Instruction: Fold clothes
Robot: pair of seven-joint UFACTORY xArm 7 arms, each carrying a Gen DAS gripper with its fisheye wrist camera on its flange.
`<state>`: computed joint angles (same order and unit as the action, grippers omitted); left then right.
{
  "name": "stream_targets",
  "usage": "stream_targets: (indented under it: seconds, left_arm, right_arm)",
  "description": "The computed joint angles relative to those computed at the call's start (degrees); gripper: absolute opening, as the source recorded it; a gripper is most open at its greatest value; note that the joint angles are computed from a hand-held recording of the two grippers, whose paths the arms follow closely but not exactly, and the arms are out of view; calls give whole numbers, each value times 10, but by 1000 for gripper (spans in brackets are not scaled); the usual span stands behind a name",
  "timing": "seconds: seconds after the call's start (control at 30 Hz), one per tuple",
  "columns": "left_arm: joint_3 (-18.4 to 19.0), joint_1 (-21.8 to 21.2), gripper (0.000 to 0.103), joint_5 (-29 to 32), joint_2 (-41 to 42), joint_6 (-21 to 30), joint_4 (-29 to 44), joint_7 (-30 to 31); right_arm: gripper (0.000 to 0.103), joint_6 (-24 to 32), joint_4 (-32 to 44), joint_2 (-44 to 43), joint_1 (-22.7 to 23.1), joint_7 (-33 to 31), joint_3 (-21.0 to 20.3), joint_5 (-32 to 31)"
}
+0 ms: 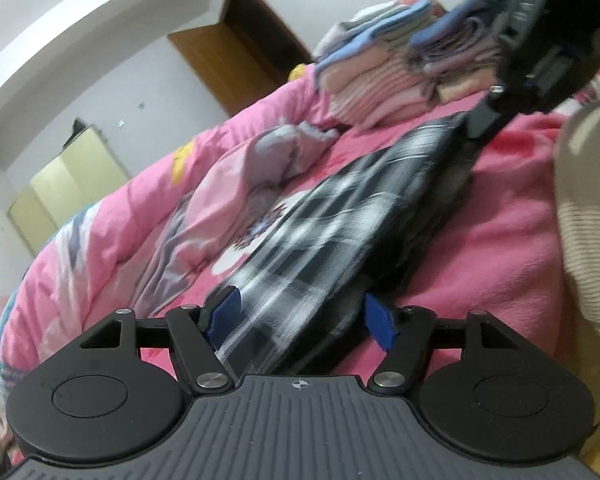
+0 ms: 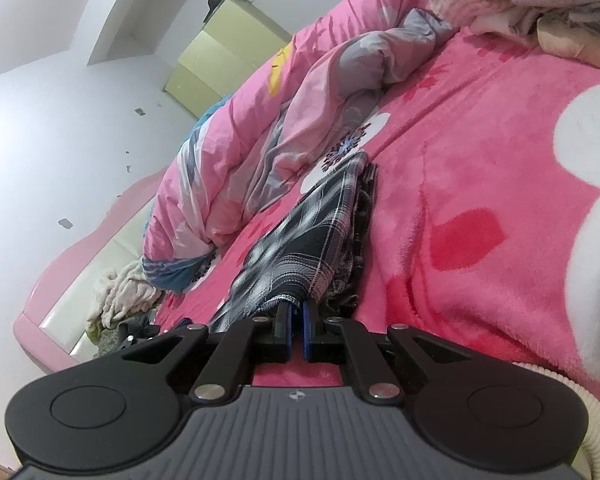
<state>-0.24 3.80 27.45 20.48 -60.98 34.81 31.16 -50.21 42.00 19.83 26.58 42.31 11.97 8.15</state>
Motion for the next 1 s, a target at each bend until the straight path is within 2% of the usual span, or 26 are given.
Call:
stream_targets:
  seconds: [0.23, 0.37, 0.57, 0.63, 0.73, 0.83, 1.0]
  left_arm:
    - [-10, -22, 67, -63, 25, 13, 38, -6]
    - [-1, -18, 67, -50, 12, 8, 20, 1]
    - [15, 19, 68, 4, -29, 2, -23, -10]
    - [13, 21, 68, -11, -31, 11, -21, -19]
    - [7, 5, 68, -70, -13, 18, -4, -10]
    - [3, 4, 68, -81, 0, 34, 13, -32]
    - [14, 11, 68, -61, -23, 27, -15, -16]
  right_arm:
    - [5, 10, 3, -2, 4, -9, -1, 9]
    - [5, 12, 5, -2, 8, -13, -1, 17]
    - [5, 8, 7, 2, 7, -10, 0, 16]
    - [5, 10, 8, 2, 7, -10, 0, 17]
    - [5, 13, 7, 0, 8, -11, -1, 19]
    - [5, 17, 5, -4, 10, -15, -1, 22]
    - [5, 19, 4, -6, 12, -20, -1, 29]
